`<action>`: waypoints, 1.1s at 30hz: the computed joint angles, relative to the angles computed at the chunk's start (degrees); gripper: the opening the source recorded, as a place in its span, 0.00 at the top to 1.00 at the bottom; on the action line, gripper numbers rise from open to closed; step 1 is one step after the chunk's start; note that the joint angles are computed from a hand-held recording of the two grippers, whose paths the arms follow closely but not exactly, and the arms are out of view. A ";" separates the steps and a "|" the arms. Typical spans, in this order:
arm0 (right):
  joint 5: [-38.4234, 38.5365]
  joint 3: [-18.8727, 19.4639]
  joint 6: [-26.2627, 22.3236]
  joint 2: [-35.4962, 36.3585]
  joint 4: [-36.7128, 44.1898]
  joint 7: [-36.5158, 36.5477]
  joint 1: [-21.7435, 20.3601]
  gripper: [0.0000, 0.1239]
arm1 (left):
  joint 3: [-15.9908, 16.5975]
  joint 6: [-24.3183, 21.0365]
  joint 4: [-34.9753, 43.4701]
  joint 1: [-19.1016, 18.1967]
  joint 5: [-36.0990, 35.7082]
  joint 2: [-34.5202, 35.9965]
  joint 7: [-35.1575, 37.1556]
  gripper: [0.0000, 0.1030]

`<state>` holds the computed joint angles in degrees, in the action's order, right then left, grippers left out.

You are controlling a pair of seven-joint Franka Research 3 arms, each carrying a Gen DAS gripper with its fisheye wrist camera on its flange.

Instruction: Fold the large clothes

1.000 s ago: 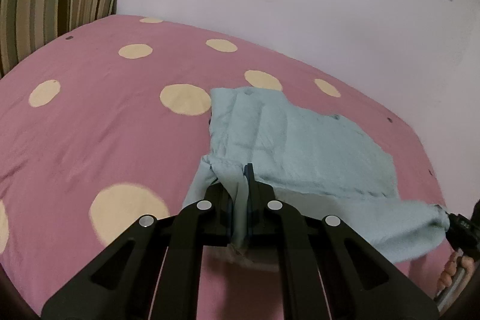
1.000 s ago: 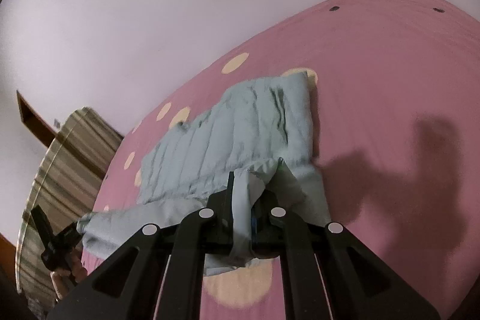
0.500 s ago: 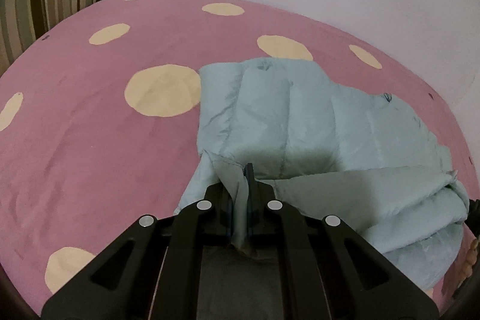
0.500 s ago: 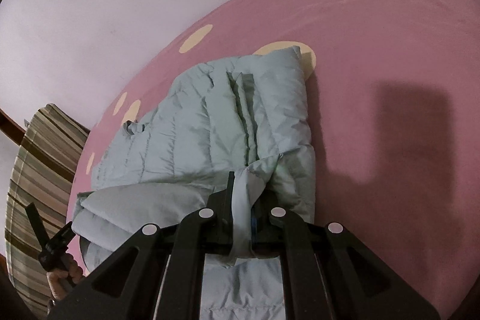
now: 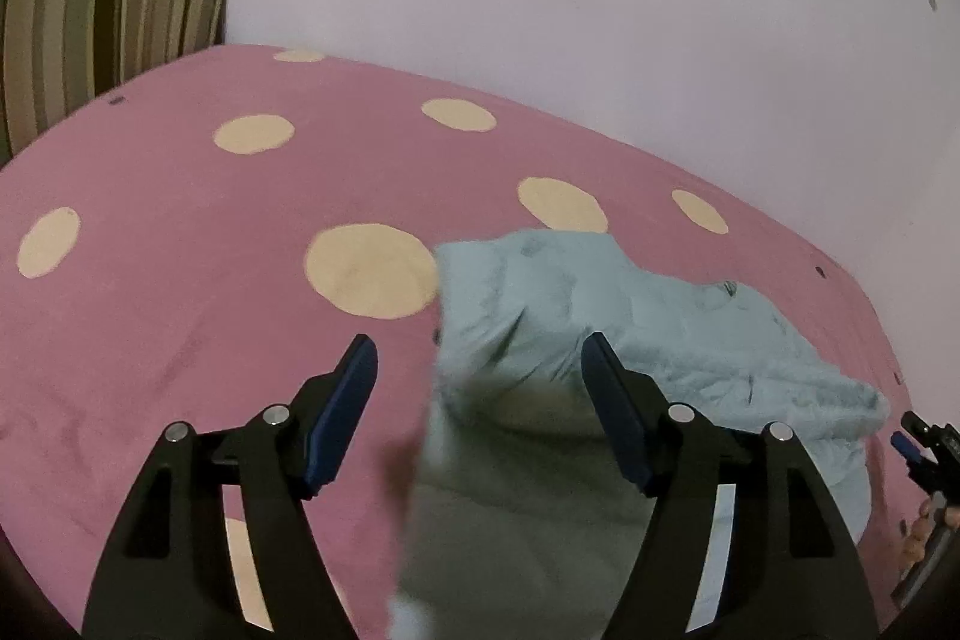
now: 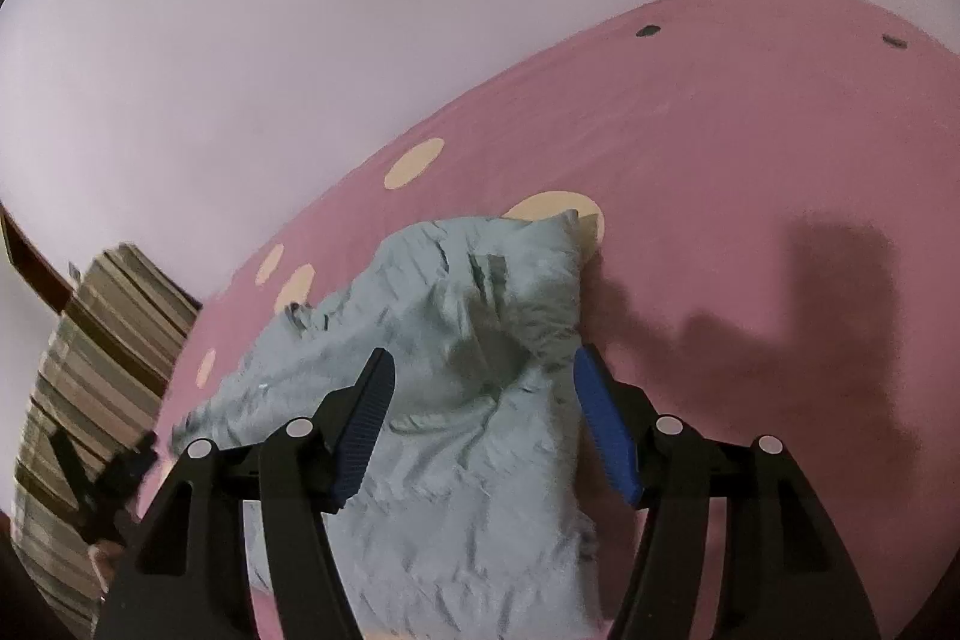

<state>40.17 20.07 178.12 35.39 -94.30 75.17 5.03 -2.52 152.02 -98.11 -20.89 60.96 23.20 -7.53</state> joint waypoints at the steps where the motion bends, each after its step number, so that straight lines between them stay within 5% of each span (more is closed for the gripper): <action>1: -0.86 -1.23 -0.22 -0.35 -0.35 0.31 0.95 0.50 | 0.06 0.01 -0.83 0.13 -0.06 -0.45 -0.08 0.32; 7: -4.00 -2.81 -2.53 1.02 1.92 -0.54 2.34 0.50 | -1.27 2.64 -1.83 2.77 -5.09 0.99 5.79 0.32; 14: -12.04 -10.53 -9.77 7.91 13.20 3.91 8.22 0.50 | -1.62 6.89 4.03 4.29 -13.35 7.37 19.34 0.33; 15: -12.53 -10.18 -11.28 9.23 15.21 3.79 7.92 0.50 | -2.15 7.56 4.81 4.88 -15.32 8.29 21.96 0.36; 16: -13.28 -10.66 -12.79 10.29 16.93 4.23 8.24 0.52 | -2.47 7.81 5.57 5.20 -17.00 9.12 24.23 0.51; 20: -16.84 -13.44 -15.92 12.70 20.73 6.76 10.27 0.86 | -3.01 6.72 8.51 5.37 -22.55 11.84 32.48 0.91; 29: -15.01 -8.68 -3.90 5.53 8.76 2.22 7.58 0.95 | 5.95 7.74 4.31 -2.87 -14.94 6.51 22.77 0.97; 33: -15.43 -9.49 -0.46 3.47 7.15 1.97 8.66 0.95 | 5.88 5.01 6.01 -3.39 -9.56 5.19 19.20 0.97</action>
<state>24.74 10.58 177.67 38.85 -87.15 77.14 13.69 3.36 157.03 -92.10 -24.28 51.40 28.39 11.67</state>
